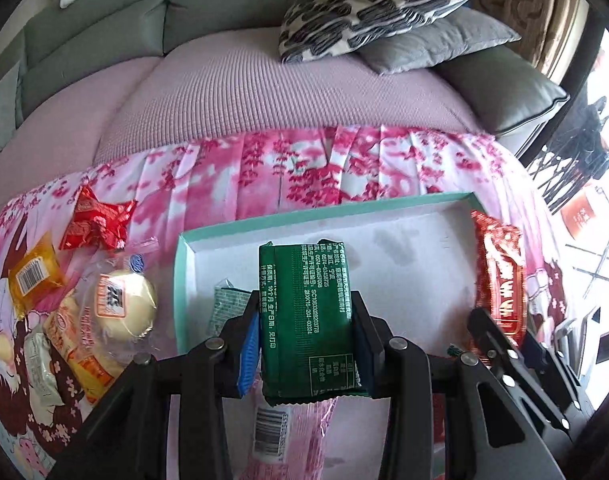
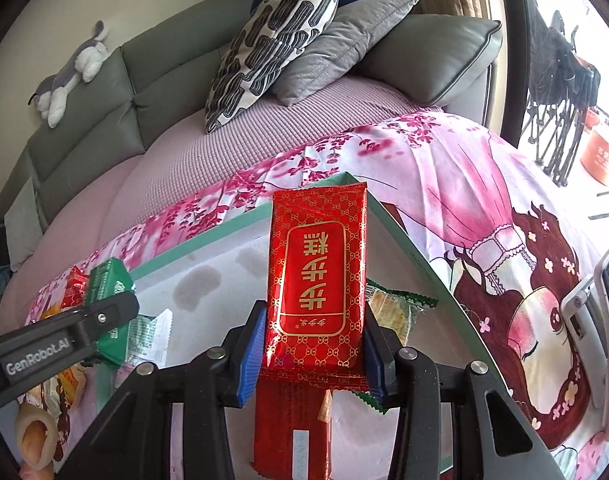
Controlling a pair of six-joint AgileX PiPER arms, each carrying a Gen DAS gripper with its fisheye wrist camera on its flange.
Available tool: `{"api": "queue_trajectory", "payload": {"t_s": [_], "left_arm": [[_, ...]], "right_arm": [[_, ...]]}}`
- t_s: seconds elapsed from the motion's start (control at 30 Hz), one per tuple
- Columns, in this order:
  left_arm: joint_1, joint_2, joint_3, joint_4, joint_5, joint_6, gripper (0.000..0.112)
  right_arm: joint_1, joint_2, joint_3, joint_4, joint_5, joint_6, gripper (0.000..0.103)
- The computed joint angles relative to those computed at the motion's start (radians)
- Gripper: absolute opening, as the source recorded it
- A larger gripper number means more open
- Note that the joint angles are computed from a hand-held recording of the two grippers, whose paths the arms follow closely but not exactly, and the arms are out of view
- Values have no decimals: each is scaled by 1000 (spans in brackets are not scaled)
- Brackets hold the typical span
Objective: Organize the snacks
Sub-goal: 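Carry both packs over the teal tray and lower them in, then open both tools to release the packs in the tray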
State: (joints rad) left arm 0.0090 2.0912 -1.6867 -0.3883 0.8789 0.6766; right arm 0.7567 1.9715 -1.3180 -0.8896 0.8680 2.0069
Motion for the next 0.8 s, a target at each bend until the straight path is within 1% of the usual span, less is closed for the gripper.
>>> {"api": "queue_trajectory", "payload": {"t_s": [0.2, 0.53, 0.57, 0.6, 0.63, 0.67, 0.8], "left_arm": [[-29, 37, -29, 37, 1, -47, 42], [-39, 54, -38, 42, 0, -55, 42], [-39, 51, -35, 42, -1, -51, 44], [-40, 47, -30, 42, -5, -51, 53], [-39, 44, -27, 43, -8, -53, 66], [-37, 42, -25, 41, -10, -54, 70], [-28, 28, -19, 43, -9, -59, 72]], "right_arm": [[-6, -1, 8, -1, 0, 15, 46], [-14, 7, 7, 10, -9, 10, 46], [-14, 7, 7, 10, -9, 10, 46], [-15, 9, 5, 12, -9, 6, 46], [-15, 9, 5, 12, -9, 6, 46], [-16, 10, 3, 13, -9, 2, 46], [-17, 16, -8, 27, 3, -15, 48]]}}
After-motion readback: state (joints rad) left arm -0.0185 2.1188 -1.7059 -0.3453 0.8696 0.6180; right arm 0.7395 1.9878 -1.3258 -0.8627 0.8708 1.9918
